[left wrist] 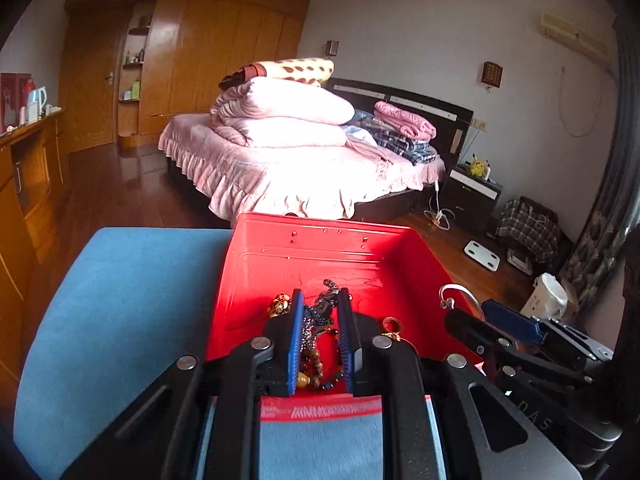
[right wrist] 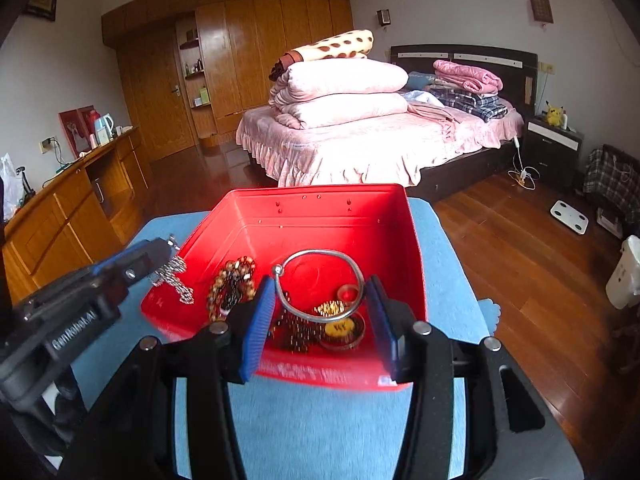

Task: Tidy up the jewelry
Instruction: 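Lower the chain and bangle into the red box with both tools, then open both tools and withdraw them from the red box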

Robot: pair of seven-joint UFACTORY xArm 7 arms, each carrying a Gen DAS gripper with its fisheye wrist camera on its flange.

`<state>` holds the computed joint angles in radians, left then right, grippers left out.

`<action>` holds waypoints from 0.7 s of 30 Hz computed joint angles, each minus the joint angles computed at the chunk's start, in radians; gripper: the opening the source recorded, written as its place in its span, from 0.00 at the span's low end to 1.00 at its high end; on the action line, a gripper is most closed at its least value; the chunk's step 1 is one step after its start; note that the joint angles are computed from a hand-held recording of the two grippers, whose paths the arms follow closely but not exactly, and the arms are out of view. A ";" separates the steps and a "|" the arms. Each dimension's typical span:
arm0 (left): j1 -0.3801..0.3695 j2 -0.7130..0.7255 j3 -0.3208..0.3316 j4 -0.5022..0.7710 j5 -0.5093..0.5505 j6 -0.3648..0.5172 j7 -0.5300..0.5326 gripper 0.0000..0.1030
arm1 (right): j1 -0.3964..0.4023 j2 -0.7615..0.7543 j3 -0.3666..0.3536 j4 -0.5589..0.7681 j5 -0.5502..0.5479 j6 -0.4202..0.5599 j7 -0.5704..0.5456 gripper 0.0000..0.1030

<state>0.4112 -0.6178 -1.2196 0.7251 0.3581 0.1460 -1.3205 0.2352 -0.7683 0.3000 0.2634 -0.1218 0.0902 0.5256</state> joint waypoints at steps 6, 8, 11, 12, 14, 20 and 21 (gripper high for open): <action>0.078 0.022 -0.061 -0.003 0.001 -0.022 0.009 0.31 | -0.062 0.103 0.042 0.017 -0.011 -0.085 0.017 0.57; 0.059 -0.007 -0.049 -0.012 -0.009 -0.013 0.005 0.32 | -0.063 0.094 0.048 0.007 -0.009 -0.088 0.025 0.57; 0.004 -0.034 -0.002 -0.036 -0.018 -0.010 0.002 0.33 | -0.049 0.046 0.045 -0.021 -0.007 -0.091 0.031 0.57; -0.024 -0.051 0.018 -0.047 -0.022 -0.001 -0.003 0.35 | -0.044 0.020 0.046 -0.036 -0.005 -0.090 0.036 0.57; -0.070 -0.071 0.051 -0.063 -0.022 0.019 -0.008 0.37 | -0.010 -0.049 0.029 -0.072 0.003 -0.076 0.042 0.57; -0.274 -0.161 0.153 -0.133 -0.018 0.121 -0.056 0.49 | 0.089 -0.256 -0.011 -0.165 0.023 0.005 0.056 0.58; -0.301 -0.165 0.166 -0.139 -0.015 0.137 -0.065 0.51 | 0.102 -0.290 -0.010 -0.175 0.024 0.028 0.062 0.58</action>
<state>0.1106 -0.7826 -1.0539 0.5865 0.3428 0.2831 -1.3852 0.3371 -1.0581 0.2899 0.0880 -0.0978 0.1182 0.5876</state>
